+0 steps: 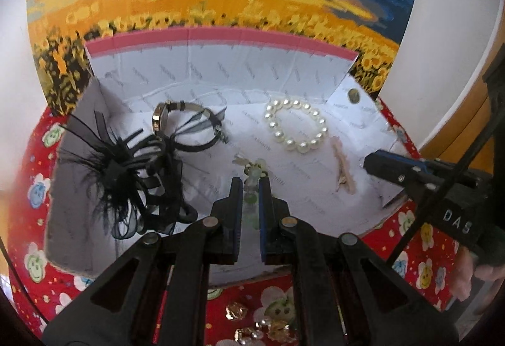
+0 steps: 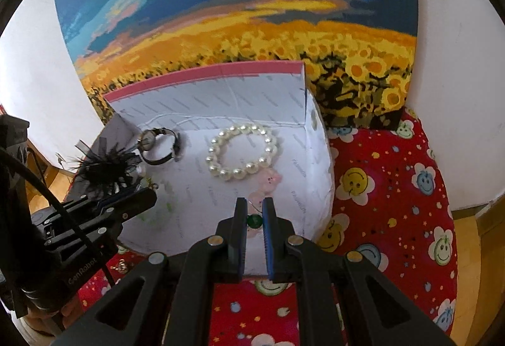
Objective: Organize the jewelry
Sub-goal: 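Open both grippers to drop the earrings into the box, then withdraw both grippers toward the gold earrings on the bedspread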
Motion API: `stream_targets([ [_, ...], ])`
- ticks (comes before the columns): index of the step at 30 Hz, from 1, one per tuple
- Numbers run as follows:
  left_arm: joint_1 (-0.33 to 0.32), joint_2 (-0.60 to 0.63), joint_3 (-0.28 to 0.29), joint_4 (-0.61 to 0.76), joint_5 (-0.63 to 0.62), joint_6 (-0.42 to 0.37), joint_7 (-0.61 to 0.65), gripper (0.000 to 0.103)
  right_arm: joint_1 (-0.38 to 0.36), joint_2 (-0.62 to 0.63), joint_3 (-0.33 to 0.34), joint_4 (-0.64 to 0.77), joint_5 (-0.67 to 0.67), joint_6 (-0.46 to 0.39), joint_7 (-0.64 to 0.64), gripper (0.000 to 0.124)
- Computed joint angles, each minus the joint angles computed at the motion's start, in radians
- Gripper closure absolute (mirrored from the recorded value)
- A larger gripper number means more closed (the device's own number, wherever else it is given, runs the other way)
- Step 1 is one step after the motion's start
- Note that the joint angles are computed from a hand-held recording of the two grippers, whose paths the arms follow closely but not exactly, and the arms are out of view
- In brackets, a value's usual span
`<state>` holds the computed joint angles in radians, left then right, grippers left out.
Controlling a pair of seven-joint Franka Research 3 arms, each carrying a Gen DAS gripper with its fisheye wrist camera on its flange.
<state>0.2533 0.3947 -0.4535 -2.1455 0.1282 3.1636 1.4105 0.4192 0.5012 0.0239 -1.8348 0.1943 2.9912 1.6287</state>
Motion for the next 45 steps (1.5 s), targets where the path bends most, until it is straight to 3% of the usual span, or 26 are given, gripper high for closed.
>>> stream_targets([
  [2, -0.025, 0.000, 0.029, 0.003, 0.010, 0.000, -0.006, 0.102, -0.016, 0.005, 0.019, 0.005, 0.010, 0.006, -0.018, 0.113],
  [7, -0.018, 0.002, 0.020, 0.003, 0.015, -0.002, 0.001, 0.101, -0.004, 0.024, 0.010, 0.029, 0.009, 0.005, -0.015, 0.113],
  [13, -0.063, -0.012, 0.064, 0.001, 0.017, -0.009, -0.020, 0.099, -0.091, 0.018, 0.108, 0.021, 0.106, 0.015, -0.074, 0.105],
  [14, -0.053, -0.016, 0.055, -0.004, 0.016, -0.009, -0.015, 0.097, -0.103, 0.012, 0.122, 0.015, 0.121, 0.019, -0.088, 0.101],
  [16, -0.026, -0.024, 0.026, -0.012, 0.005, -0.008, -0.003, 0.079, -0.089, 0.000, 0.106, 0.003, 0.130, 0.027, -0.087, 0.092],
  [18, 0.015, -0.032, -0.016, -0.027, -0.011, 0.002, 0.009, 0.074, -0.064, -0.013, 0.079, -0.010, 0.124, 0.033, -0.071, 0.088],
  [26, 0.076, -0.099, -0.079, -0.074, -0.056, 0.002, 0.028, 0.073, -0.078, -0.081, 0.105, -0.082, 0.158, 0.056, -0.092, 0.084],
  [32, 0.048, -0.207, -0.050, -0.153, -0.105, -0.001, 0.055, 0.073, -0.136, -0.153, 0.194, -0.164, 0.237, 0.110, -0.166, 0.084],
  [35, 0.068, -0.269, -0.071, -0.202, -0.177, 0.004, 0.101, 0.073, -0.162, -0.190, 0.241, -0.207, 0.293, 0.134, -0.210, 0.084],
  [37, 0.137, -0.310, -0.154, -0.235, -0.311, 0.004, 0.200, 0.073, -0.163, -0.211, 0.254, -0.227, 0.321, 0.140, -0.228, 0.084],
  [39, 0.216, -0.347, -0.261, -0.253, -0.539, -0.006, 0.386, 0.073, -0.148, -0.241, 0.250, -0.255, 0.340, 0.146, -0.231, 0.084],
  [41, 0.210, -0.386, -0.270, -0.272, -0.676, -0.015, 0.490, 0.073, -0.129, -0.270, 0.242, -0.285, 0.353, 0.156, -0.230, 0.084],
  [45, 0.146, -0.450, -0.217, -0.317, -0.780, -0.033, 0.558, 0.073, -0.111, -0.322, 0.250, -0.343, 0.392, 0.170, -0.245, 0.084],
])
